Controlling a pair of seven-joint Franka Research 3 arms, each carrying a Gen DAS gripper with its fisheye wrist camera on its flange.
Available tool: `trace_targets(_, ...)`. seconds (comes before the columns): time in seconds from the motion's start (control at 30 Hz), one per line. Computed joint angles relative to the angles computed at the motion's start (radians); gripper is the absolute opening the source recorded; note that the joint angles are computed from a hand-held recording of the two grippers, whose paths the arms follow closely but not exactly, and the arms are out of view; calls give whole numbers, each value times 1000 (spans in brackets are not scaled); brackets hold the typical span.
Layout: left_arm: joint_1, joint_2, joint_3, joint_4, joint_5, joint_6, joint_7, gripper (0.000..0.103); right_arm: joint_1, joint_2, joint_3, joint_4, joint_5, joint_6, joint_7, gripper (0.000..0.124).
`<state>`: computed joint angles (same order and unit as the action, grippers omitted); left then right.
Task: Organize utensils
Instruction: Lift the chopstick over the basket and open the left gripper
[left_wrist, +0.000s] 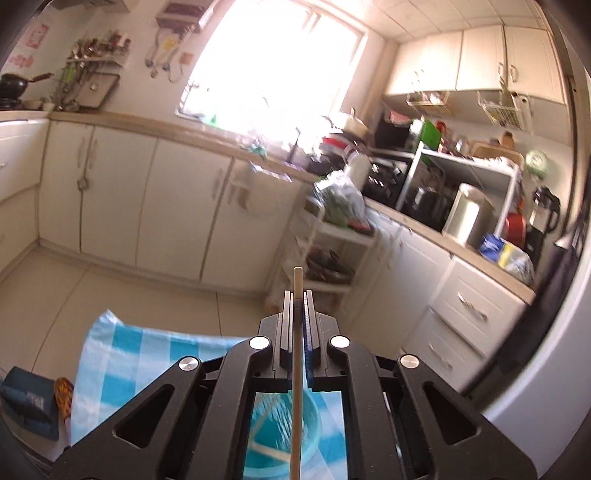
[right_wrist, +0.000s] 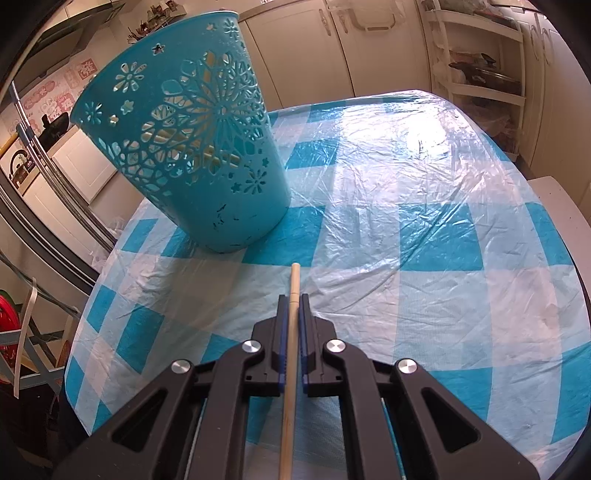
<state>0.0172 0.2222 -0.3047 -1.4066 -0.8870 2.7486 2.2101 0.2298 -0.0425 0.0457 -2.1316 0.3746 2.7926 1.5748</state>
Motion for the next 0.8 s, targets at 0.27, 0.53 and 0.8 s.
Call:
trace_targets(0.27,-59,169,14,161,241,162,-240,5,1,0,0,-2,10,3,-5,5)
trace_targets(0.53,-11,190,-60,115,343,270,-318,5,2,0,0,-1,17,3,-11,5)
trace_targets(0.8,42,193,-115,69,438,337,-407,5,2,1,-1,-1,25,2,-17,5)
